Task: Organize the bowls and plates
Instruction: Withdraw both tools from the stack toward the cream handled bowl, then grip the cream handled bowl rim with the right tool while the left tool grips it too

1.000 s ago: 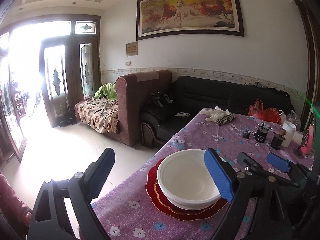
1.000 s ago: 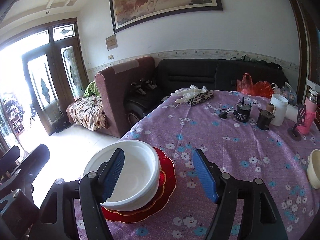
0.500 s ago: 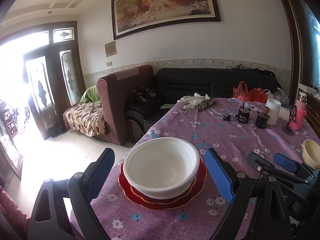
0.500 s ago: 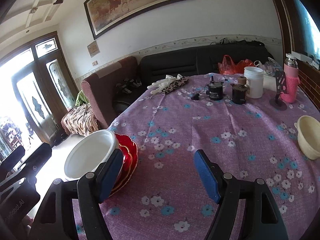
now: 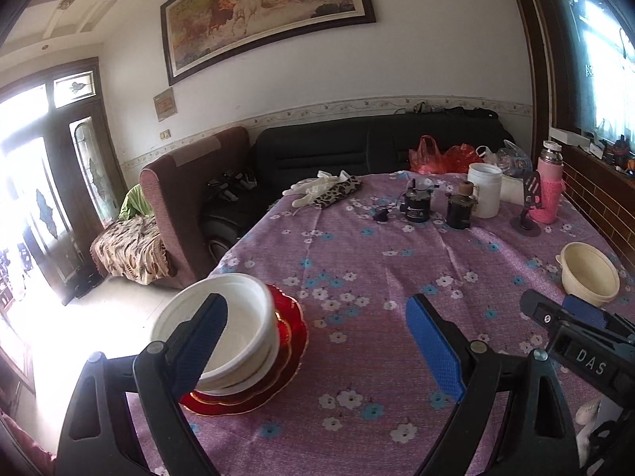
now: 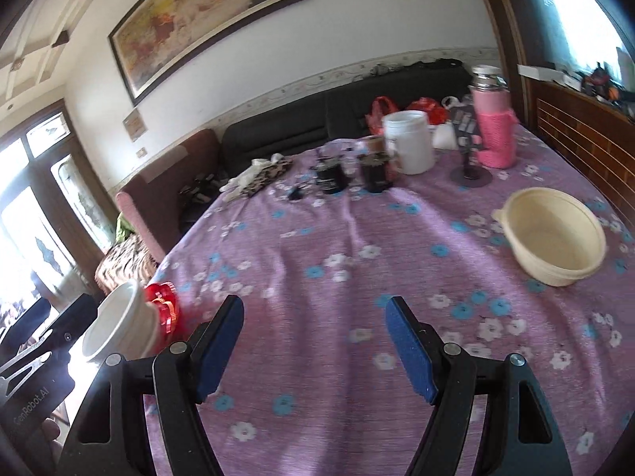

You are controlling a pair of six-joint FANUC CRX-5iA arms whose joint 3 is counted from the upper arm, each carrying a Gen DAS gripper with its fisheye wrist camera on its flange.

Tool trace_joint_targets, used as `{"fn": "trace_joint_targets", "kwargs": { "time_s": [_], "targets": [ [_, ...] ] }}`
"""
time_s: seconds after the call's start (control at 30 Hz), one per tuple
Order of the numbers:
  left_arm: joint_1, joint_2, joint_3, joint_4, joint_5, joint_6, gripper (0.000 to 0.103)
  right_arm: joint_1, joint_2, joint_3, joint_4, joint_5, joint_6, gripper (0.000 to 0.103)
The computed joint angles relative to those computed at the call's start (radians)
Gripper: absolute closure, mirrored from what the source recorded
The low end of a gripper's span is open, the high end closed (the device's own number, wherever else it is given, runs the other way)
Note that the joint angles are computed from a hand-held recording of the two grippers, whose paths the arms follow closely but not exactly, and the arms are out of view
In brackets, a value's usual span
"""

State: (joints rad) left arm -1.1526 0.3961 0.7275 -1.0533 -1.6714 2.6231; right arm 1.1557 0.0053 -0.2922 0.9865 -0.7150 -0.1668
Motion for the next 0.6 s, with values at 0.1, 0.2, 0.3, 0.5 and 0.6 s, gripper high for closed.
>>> {"fn": "trace_joint_targets", "kwargs": {
  "time_s": [0.1,0.2,0.3,0.5,0.6],
  "targets": [
    [0.024,0.026,0.031,0.053,0.052,-0.036,0.012,-0.027,-0.065,-0.069,0.011,-0.025,-0.039,0.025],
    [0.060,0.042,0.045,0.136,0.122,-0.063,0.012,-0.069,-0.139,-0.144,0.033,-0.076,-0.100,0.025],
    [0.122,0.055,0.048,0.282,0.225,-0.096,0.012,-0.128,-0.207,-0.209,0.022,-0.134,-0.168,0.025],
    [0.257,0.146,0.110,0.616,0.417,-0.197,0.012,-0.257,-0.271,-0.269,-0.035,-0.125,-0.211,0.025],
    [0.319,0.244,0.203,0.797,0.465,-0.254,0.012,-0.329,-0.248,-0.251,-0.072,-0.069,-0.168,0.025]
  ]
}}
